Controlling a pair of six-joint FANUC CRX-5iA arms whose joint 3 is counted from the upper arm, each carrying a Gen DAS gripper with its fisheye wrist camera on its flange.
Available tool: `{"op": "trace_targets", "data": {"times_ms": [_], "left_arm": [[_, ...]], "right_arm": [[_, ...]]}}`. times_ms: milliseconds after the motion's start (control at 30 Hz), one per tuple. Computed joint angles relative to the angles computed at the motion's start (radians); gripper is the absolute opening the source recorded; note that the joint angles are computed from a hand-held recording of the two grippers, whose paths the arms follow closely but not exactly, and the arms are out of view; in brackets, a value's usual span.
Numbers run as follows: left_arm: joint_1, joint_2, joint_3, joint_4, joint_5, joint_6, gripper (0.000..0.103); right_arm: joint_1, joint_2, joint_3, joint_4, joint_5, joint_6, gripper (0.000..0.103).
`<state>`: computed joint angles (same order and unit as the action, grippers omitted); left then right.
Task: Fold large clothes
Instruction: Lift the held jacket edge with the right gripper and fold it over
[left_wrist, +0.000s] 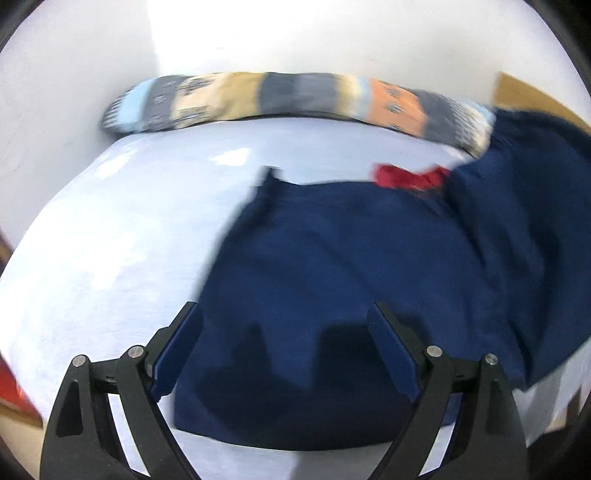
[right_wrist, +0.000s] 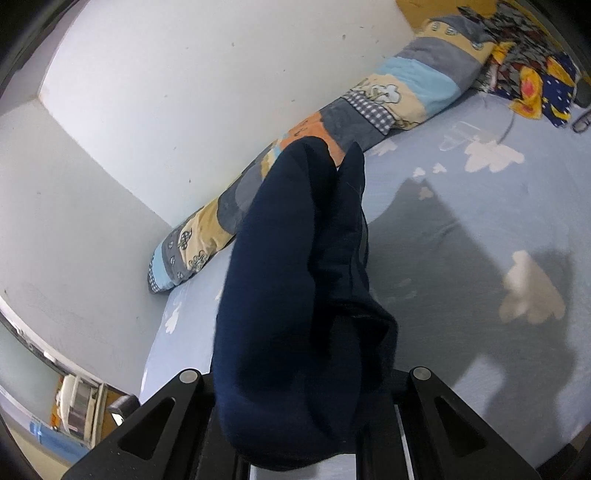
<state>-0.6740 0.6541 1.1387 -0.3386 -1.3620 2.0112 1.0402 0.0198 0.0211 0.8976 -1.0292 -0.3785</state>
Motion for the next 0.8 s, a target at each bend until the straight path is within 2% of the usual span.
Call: {"op": "trace_targets", "data": {"times_ms": [233,367,433,633,733,800], "left_arm": [[0.05,-0.185,-0.246,-0.09,0.085,0.13,0.091],[0.101,-0.264,-0.367,-0.044,0.134,0.15,0.091],[0.107,-0.275,-0.384,-0.04,0.135,0.16,0.091],[0.147,-0.306,-0.434,-0.028,0.153,0.197,0.091],[0.172,-0.314,-0.456,0.006,0.156,0.206,0.091],[0.187,-0.318,-0.471,0.035,0.16,0.207,0.091]], "right_arm": [[0.005,0.107,0.141,-0.032,-0.026,0.072,0.011],[0.006,0.193,0.252,-0.064,-0.03,0.136,0.011],[0.006,0.25,0.32,-0.081,-0.029,0.174,0.011],[0.0,0.479,0.591,-0.2,-0.05,0.354,0.011],[0.008,0.64,0.803,-0.282,-0.15,0.511,0.011],[0.012,0.709,0.893,-0.325,-0.195,0.58,0.012]]}}
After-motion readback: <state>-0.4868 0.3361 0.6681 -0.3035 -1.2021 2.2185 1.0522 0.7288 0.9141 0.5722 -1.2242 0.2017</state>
